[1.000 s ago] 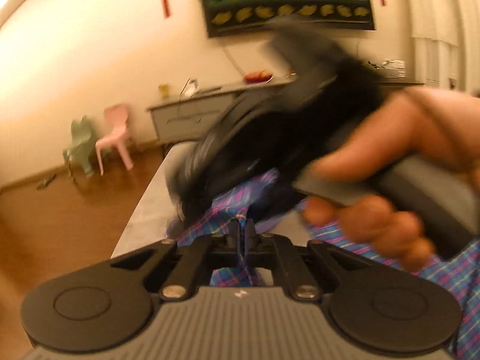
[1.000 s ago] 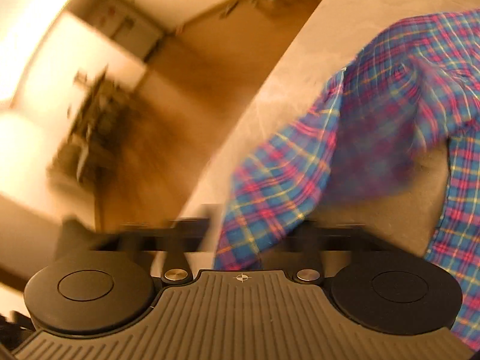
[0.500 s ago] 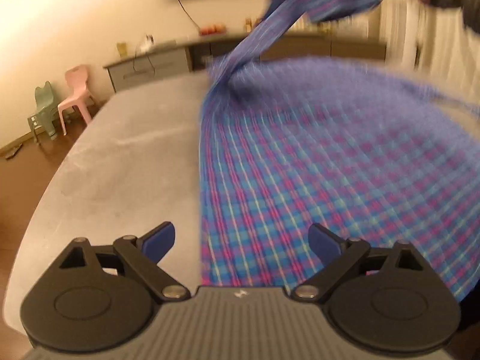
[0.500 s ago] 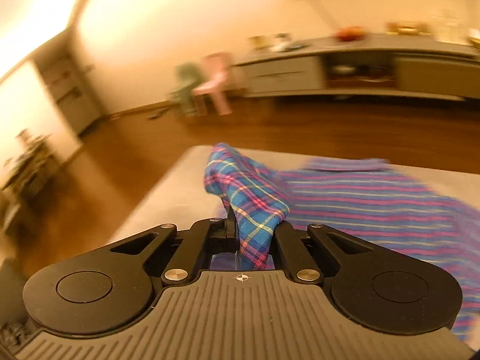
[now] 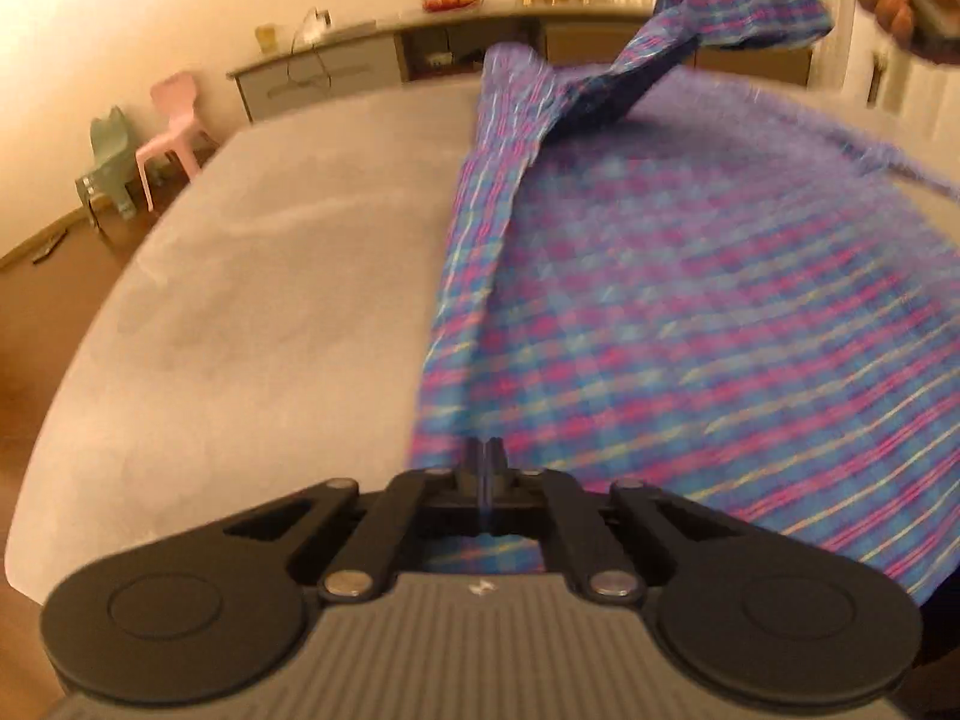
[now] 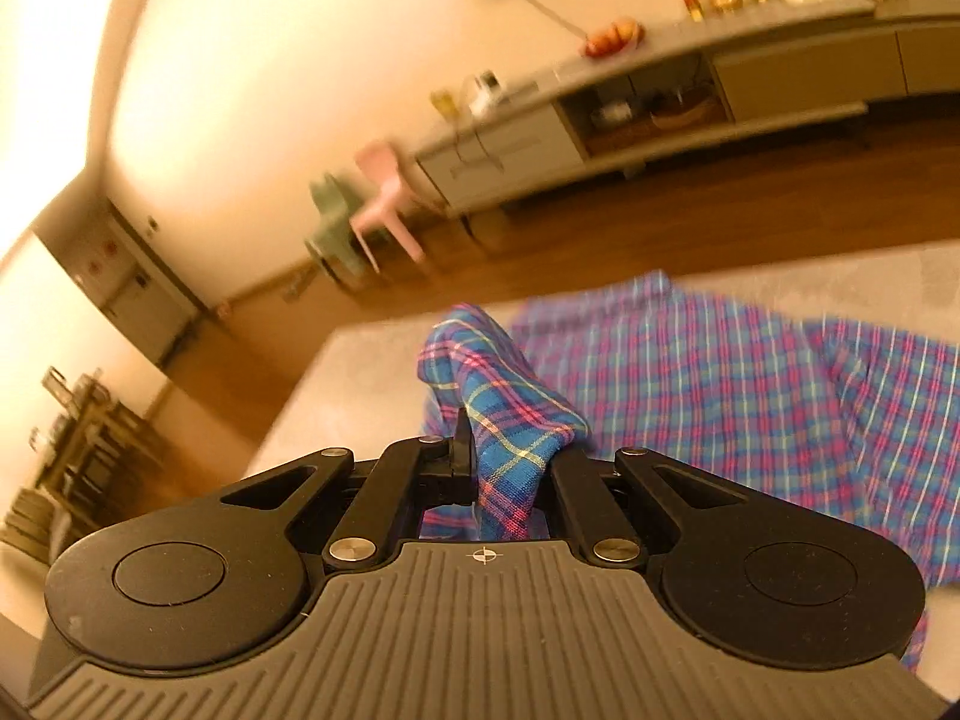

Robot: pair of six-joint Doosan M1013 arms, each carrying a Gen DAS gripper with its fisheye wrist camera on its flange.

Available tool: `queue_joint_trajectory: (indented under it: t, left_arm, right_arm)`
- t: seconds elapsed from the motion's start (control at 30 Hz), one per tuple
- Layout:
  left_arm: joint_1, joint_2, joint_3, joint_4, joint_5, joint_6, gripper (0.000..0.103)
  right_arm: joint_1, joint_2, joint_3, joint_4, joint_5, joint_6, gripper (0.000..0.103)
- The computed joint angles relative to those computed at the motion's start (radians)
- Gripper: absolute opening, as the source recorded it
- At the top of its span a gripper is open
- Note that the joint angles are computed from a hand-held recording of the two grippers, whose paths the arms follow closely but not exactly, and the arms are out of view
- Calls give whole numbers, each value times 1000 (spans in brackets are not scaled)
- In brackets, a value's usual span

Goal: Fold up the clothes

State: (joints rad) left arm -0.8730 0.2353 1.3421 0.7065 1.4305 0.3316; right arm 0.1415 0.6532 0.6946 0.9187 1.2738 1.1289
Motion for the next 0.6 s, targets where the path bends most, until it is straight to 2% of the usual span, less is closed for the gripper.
queue_joint_trajectory:
  t: [0.07,0.17,0.23,0.27,0.3,0.33,0.37,0.4,0.43,0.5,0.6]
  left_arm:
    - [-14,12,-48,17,-45,31,0]
    - [-22,41,-115,-4,-135,102,0]
    - [-23,72,-153,-26,-171,165,3]
    - [-28,86,-163,-10,-145,175,6]
    - [-37,100,-168,19,-98,174,15]
    - [-44,115,-174,48,-51,174,30]
    - [-53,120,-166,77,-1,158,41]
    - [-62,121,-152,106,51,134,59]
    - [-66,109,-127,104,56,108,69]
    - [-68,75,-74,63,15,67,76]
    - [-75,60,-43,12,-6,82,84]
  right_arm:
    - [-21,3,-12,48,-26,-14,0]
    - [-46,25,-65,44,-58,6,0]
    - [-49,59,-129,-11,-36,57,0]
    - [-50,77,-163,-40,-22,82,0]
    - [-48,94,-189,-81,4,92,0]
    - [-44,111,-214,-121,30,101,0]
    - [-42,118,-219,-157,50,99,0]
    - [-40,116,-203,-182,53,88,1]
    - [-41,101,-158,-192,43,68,2]
    - [-50,81,-84,-193,32,60,4]
    - [-60,55,3,-191,19,52,11]
